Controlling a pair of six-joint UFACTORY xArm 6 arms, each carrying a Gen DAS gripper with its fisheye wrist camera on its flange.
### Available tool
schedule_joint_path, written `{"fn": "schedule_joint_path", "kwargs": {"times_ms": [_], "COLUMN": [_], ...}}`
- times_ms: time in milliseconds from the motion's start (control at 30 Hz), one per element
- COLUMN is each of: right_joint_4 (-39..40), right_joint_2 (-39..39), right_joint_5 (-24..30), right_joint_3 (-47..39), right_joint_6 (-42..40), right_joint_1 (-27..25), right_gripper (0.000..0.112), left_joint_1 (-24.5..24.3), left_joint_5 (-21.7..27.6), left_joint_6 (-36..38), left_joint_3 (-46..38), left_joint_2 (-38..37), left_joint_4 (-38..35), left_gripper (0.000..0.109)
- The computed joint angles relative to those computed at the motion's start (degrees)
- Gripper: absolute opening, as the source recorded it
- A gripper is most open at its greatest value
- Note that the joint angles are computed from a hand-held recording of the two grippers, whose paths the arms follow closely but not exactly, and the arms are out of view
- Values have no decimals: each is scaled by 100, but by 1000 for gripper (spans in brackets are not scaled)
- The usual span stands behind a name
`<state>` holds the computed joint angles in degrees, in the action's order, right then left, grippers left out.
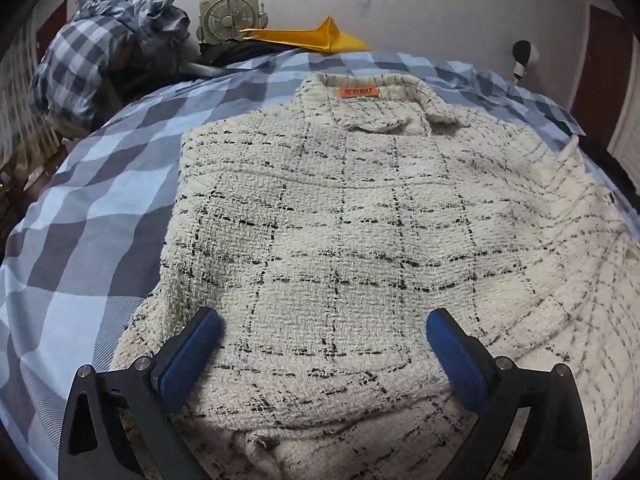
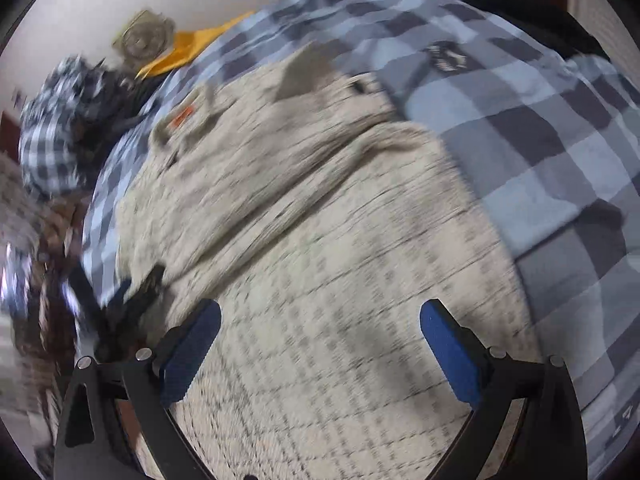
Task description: Fold small clothes
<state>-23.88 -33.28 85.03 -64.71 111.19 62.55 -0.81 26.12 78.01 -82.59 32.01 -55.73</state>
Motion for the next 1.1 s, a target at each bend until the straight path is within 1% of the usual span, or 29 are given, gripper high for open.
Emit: {"fn": "schedule_joint_path", "kwargs": {"times_ms": [67,167,233,300,333,367,400,433,467,500,533,567,600,633,667,700,733,800,867,900,967,1000,1033,1100], "right_joint_4": [11,163,322,724,902,1063,1170,1192,1241,1347,1490,1606,1779,1829,1714,1508,1294,890,568,475,514,610,735,1010], "right_joint_2": [-257,-490,-613,-679,-595,-517,-307,-167,-29,120,229,246,236,271,377,388,315,102,-126,-198,-287,-310,-320,-403], "right_joint_5": [63,-59,-298,-817,-968,-1061,-1026,-861,-716,-595,-568,-714,-987,-1021,-814,-720,-711,-752,-887,-921,-912,-689,-518,-47], "right_joint_3": [169,336,452,650,662,682,615,531,486,448,463,552,674,676,532,439,384,320,230,146,-9,-125,-166,-81], "right_joint_6": [185,-42,-403,-1203,-1579,-1988,-2447,-2666,-2869,-3055,-3249,-3381,-3594,-3705,-3730,-3675,-3580,-3288,-3116,-3086,-3058,-2944,-2902,-2648], "right_joint_1": [-35,-435,-1006,-1908,-2247,-2570,-2930,-3053,-3185,-3317,-3449,-3500,-3525,-3496,-3394,-3233,-3053,-2731,-2490,-2405,-2340,-2258,-2285,-2236], "right_gripper": [98,98,98,98,98,98,98,98,98,98,96,81,64,34,29,24,21,20,20,20,20,20,20,23], "left_joint_1": [87,284,273,235,284,379,458,601,680,741,756,732,657,542,434,364,305,356,487,586,778,864,1005,1169], "left_joint_5": [184,641,602,544,692,943,1150,1504,1729,1916,1995,1970,1839,1671,1472,1272,1001,911,1050,1238,1575,1731,1893,1849], "left_joint_6": [211,396,492,646,634,613,587,527,455,329,207,74,-133,-439,-763,-1000,-1224,-1288,-1529,-1773,-2032,-2077,-2030,-1902], "left_joint_3": [-34,-147,-120,-36,-89,-174,-250,-364,-457,-568,-636,-657,-647,-659,-624,-502,-214,276,664,888,1232,1355,1635,2017], "left_joint_2": [-8,34,34,-14,9,43,78,131,185,255,299,299,259,215,142,11,-298,-907,-1477,-1854,-2462,-2694,-3124,-3614], "left_joint_4": [-290,-652,-757,-890,-933,-1018,-1088,-1211,-1267,-1256,-1193,-1047,-706,-125,389,731,1034,1129,1341,1653,2046,2158,2235,2296], "left_gripper": [103,103,103,103,103,103,103,103,103,103,103,103,103,103,103,103,103,103,103,103,103,103,103,103]}}
